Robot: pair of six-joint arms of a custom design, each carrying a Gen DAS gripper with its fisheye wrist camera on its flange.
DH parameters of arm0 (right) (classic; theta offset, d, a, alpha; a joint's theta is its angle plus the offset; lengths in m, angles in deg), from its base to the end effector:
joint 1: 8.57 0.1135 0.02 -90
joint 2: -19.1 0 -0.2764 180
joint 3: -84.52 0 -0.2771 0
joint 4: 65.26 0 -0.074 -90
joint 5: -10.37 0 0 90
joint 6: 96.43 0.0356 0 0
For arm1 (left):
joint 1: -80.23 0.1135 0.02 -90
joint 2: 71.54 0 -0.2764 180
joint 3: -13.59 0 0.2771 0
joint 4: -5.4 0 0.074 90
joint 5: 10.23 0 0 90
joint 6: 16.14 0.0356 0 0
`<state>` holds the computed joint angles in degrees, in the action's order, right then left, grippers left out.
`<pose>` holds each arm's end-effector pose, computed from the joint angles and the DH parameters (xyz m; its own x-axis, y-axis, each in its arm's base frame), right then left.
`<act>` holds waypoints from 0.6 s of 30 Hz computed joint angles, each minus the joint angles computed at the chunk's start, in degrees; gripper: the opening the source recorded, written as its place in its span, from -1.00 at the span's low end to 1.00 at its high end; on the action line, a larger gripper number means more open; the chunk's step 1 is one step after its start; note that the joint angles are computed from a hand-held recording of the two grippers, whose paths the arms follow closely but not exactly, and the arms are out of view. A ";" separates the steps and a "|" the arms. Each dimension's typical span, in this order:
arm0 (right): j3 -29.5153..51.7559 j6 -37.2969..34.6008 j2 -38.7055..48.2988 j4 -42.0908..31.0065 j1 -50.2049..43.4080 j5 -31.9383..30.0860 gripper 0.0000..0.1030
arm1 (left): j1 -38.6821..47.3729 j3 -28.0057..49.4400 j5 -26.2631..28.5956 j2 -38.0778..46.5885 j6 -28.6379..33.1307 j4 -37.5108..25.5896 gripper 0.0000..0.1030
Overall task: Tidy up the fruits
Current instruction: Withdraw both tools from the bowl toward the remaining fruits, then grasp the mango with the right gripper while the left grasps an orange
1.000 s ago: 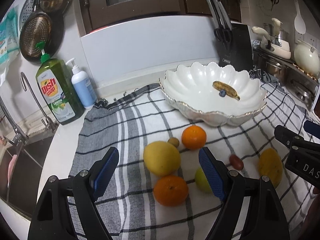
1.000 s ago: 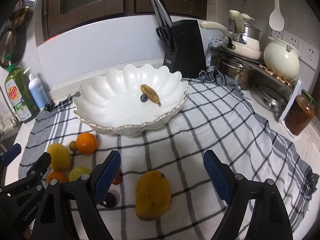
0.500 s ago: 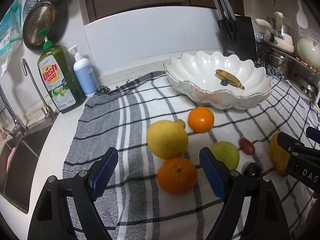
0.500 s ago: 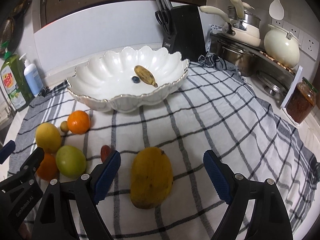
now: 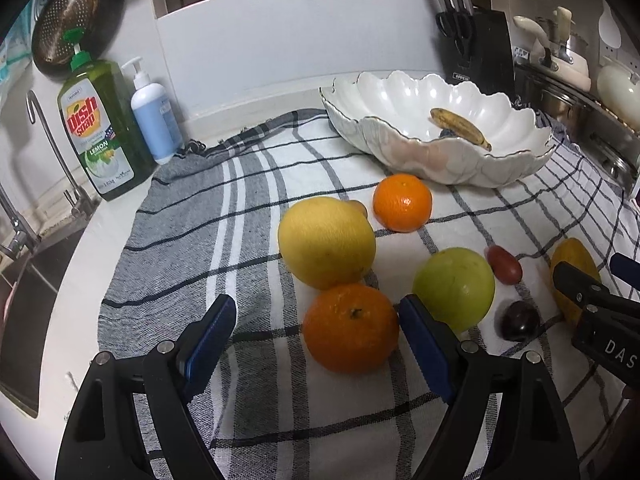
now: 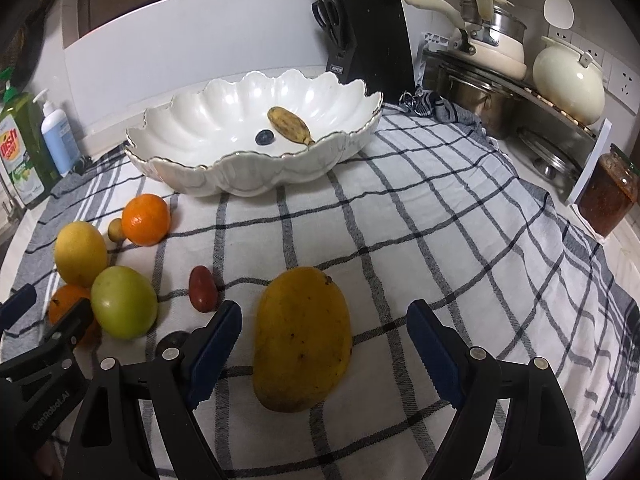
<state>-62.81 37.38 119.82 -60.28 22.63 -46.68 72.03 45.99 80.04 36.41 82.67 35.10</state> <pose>0.2000 0.0985 0.0355 -0.7054 0.2519 -0.6625 0.3663 0.9298 -0.0364 0.2481 -0.0359 0.0295 -0.6795 0.2527 -0.6888 0.2529 0.9620 0.1033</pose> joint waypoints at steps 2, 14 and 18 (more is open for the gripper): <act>0.14 -0.18 1.02 0.74 -0.46 -0.57 0.65 | -0.19 0.53 -0.23 0.41 -0.11 -0.59 0.63; -0.03 -2.00 3.73 5.21 -1.40 -4.81 -0.02 | -0.18 1.85 1.92 0.80 0.66 -4.10 0.21; -0.79 -2.40 3.27 6.26 -1.86 -5.86 -0.03 | -0.44 2.05 2.96 -0.44 1.08 -6.59 -0.07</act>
<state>-63.60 34.98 123.09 -54.02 20.77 -52.54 71.59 48.04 82.99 35.96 83.75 28.51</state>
